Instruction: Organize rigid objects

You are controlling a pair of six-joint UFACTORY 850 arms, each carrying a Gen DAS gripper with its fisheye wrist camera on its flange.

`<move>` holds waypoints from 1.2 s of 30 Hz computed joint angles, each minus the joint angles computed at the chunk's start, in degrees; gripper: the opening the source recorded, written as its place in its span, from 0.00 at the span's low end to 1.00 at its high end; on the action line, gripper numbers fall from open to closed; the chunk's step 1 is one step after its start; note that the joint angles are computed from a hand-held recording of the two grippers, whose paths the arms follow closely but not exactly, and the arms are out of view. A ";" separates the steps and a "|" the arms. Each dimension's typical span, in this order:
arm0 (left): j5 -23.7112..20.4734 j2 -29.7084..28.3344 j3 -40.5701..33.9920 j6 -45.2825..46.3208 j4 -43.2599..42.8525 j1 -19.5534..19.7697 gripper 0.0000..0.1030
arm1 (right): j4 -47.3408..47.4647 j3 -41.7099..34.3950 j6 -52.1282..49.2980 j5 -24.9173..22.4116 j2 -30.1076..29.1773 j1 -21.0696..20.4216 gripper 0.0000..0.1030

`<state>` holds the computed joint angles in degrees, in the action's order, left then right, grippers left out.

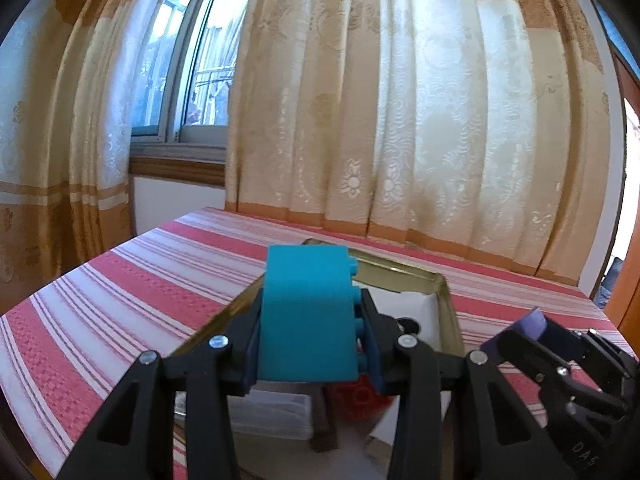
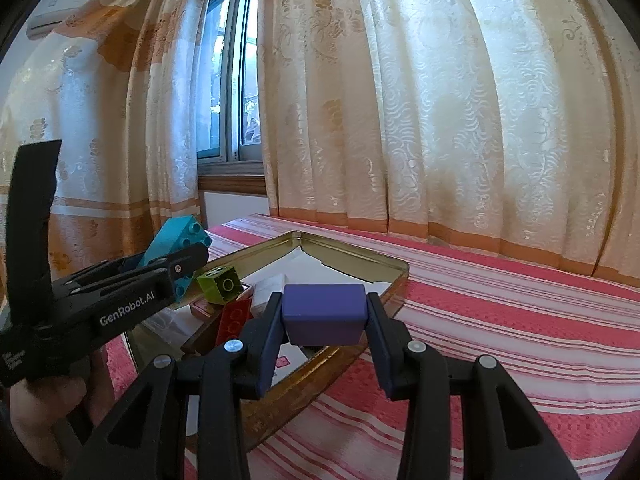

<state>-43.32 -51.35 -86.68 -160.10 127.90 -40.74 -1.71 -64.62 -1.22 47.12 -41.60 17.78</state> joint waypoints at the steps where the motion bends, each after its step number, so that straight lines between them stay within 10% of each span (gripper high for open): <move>1: 0.64 0.02 -0.06 0.09 -0.03 0.25 0.40 | -0.27 -0.20 0.20 -0.15 -0.11 0.03 0.41; 20: 14.93 -4.51 -11.87 23.49 -16.55 3.42 0.41 | -2.81 -18.09 1.18 -17.13 -8.72 0.81 0.42; 29: 10.47 -0.69 -5.07 16.28 -12.07 2.16 0.86 | -6.85 -11.40 6.61 -10.83 -5.71 0.14 0.62; 36: 4.63 2.26 -0.36 15.43 -12.38 -0.17 1.00 | -7.15 -4.64 9.61 -4.70 -1.86 -0.49 0.74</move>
<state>-38.69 -49.09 -87.04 -144.67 115.51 -40.92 -8.86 -69.26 8.38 42.42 -43.46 17.29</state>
